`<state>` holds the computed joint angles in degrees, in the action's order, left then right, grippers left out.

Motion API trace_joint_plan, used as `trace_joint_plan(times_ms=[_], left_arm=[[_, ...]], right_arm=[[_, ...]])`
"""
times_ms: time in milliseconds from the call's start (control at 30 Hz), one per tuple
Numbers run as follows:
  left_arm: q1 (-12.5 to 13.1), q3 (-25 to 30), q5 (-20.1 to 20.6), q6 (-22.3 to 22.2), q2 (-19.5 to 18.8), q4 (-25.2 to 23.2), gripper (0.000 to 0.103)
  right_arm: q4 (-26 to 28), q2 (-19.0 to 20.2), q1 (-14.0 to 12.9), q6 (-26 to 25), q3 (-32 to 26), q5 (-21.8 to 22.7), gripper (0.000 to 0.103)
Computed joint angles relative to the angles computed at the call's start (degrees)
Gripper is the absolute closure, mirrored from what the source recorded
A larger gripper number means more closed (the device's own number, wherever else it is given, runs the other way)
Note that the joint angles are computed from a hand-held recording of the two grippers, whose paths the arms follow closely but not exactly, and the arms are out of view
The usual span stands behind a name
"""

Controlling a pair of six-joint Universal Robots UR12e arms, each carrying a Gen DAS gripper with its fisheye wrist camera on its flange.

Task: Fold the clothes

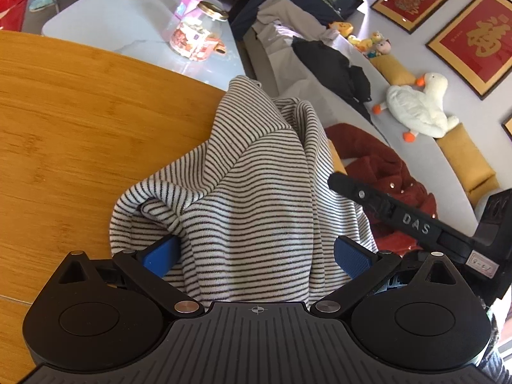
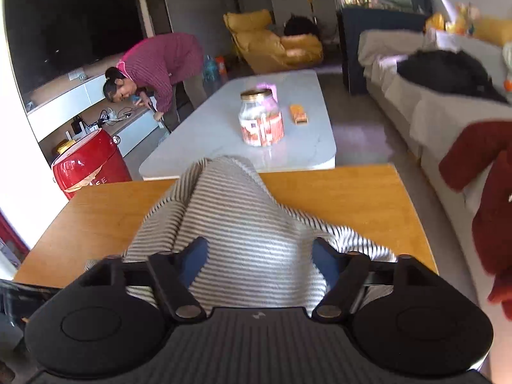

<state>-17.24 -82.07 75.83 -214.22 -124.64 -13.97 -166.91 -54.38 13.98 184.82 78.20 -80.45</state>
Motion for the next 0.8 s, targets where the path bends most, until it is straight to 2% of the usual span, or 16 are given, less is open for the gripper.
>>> trace_joint_plan(times_ms=[100,200,233,267,300,333,367,400,533,567,600,633,667,700,733,800], left_arm=[[-1.59,0.41,6.58,-0.43,0.03,0.04,0.012],[-2.53,0.62,10.58,-0.47,-0.24,0.21,0.022],[-2.76,0.57,11.92,-0.43,-0.28,0.45,0.032],[-2.87,0.57,12.9,-0.35,-0.29,0.47,0.04],[-2.65,0.43,12.85,-0.6,-0.21,0.76,0.056],[-2.21,0.06,12.11,-1.29,-0.05,1.59,0.069],[-1.73,-0.33,11.75,-2.36,0.18,2.39,0.075],[-1.28,-0.71,12.78,-3.89,0.54,3.0,0.088],[-0.21,-2.0,23.83,-6.64,2.23,5.55,0.091],[0.12,-2.35,25.97,-6.9,2.85,5.38,0.09],[0.66,-2.87,25.7,-7.1,3.61,4.93,0.086],[1.22,-3.34,24.49,-6.94,4.36,4.46,0.065],[1.29,-3.31,23.65,-5.35,4.65,4.17,0.051],[0.85,-2.74,23.17,-2.21,4.46,3.98,0.029],[0.41,-2.13,22.67,0.93,4.26,3.74,0.019],[-0.57,-0.36,21.26,7.41,3.49,2.67,0.012]], right_arm=[[0.83,2.53,1.66,-0.57,-4.27,-4.03,0.057],[3.12,5.04,2.45,-4.72,-8.14,-6.61,0.059],[2.36,5.38,2.69,-6.69,-8.42,-8.59,0.065],[0.94,5.6,2.94,-8.81,-8.36,-10.92,0.08],[-0.56,5.84,3.18,-10.98,-8.34,-13.21,0.088],[-2.14,6.13,3.4,-13.22,-8.35,-15.44,0.091],[-4.4,6.49,3.62,-14.91,-8.19,-19.34,0.096],[-5.48,6.71,3.53,-15.46,-8.07,-22.28,0.099],[-2.83,4.4,1.27,-8.27,-4.8,-20.32,0.099],[-2.07,3.79,0.63,-6.46,-4.01,-19.41,0.099],[-2.4,3.26,0.34,-5.85,-3.22,-18.24,0.098],[-3.07,2.75,0.16,-5.61,-2.44,-17.0,0.098],[-3.96,2.46,0.15,-5.95,-1.98,-15.8,0.098],[-4.8,2.4,0.27,-6.64,-1.92,-14.5,0.097],[-5.57,2.4,0.41,-7.37,-1.95,-13.15,0.097],[-6.39,2.32,0.65,-7.84,-2.03,-10.62,0.093]])
